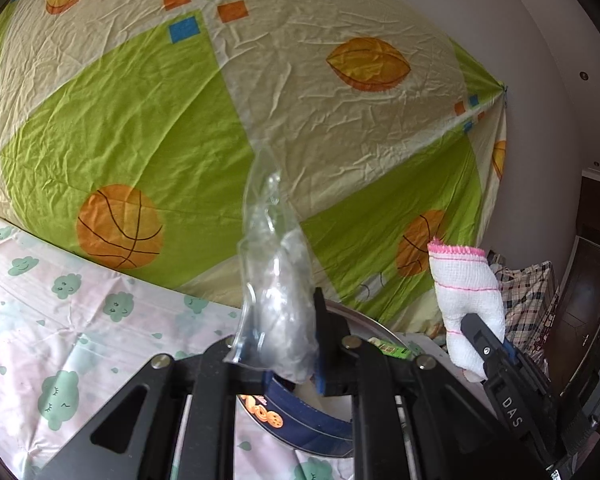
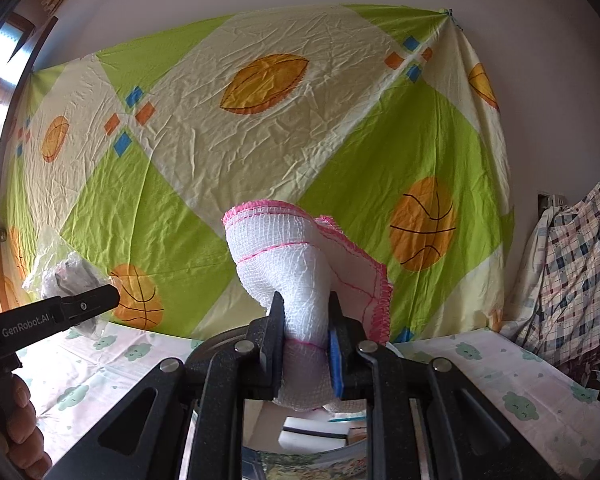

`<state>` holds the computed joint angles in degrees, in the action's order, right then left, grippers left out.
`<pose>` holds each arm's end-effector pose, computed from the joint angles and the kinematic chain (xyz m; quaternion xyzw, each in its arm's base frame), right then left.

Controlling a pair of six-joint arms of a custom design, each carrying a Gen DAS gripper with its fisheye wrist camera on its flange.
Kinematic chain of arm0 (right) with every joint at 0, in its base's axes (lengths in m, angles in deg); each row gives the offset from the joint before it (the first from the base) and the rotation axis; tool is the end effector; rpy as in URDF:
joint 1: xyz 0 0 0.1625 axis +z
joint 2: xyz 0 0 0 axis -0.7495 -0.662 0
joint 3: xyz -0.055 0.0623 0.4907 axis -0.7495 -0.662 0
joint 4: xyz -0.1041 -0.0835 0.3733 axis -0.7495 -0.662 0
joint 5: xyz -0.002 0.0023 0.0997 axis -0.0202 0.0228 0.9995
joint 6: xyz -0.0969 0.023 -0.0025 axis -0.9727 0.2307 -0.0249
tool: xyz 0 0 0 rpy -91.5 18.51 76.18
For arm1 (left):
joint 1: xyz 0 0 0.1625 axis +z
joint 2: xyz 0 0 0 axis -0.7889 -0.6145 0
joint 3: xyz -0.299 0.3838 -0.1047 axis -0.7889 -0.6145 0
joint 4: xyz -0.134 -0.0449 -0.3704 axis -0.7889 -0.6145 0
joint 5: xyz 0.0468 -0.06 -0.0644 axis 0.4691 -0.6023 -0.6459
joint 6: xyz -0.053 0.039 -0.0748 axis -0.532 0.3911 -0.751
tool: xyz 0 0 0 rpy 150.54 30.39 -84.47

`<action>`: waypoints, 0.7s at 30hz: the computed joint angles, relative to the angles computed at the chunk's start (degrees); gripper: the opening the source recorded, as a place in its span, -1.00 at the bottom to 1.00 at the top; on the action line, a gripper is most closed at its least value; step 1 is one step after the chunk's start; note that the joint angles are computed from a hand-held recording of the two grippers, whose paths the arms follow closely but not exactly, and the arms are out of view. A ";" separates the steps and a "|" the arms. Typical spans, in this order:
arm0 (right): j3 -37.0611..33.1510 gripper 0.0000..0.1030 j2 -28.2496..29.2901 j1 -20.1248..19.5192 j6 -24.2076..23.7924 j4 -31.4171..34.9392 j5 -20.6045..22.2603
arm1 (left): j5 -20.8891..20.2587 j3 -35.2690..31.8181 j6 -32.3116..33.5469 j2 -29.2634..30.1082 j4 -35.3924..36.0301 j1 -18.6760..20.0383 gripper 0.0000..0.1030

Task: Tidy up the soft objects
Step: 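Carry the towel and plastic bag over the blue tin with both grippers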

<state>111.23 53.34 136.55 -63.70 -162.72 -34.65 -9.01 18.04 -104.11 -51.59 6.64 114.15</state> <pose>0.1117 -0.6464 0.1206 0.2772 -0.6741 0.6264 0.2763 -0.1698 -0.6752 0.0676 0.2065 0.8004 -0.5582 0.0723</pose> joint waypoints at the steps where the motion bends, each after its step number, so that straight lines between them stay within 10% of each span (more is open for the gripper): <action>1: -0.20 -0.62 -0.23 -0.22 0.18 0.14 -0.19 | 0.15 -0.81 0.16 0.51 0.53 -0.20 -0.75; 21: -8.66 -0.62 -1.27 -2.78 1.42 8.92 -7.53 | -5.91 -21.18 -1.40 14.06 17.05 -2.88 -0.75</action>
<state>102.58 52.07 133.77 -62.28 -153.79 -42.18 -14.93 -3.14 -105.50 -37.53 23.69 111.27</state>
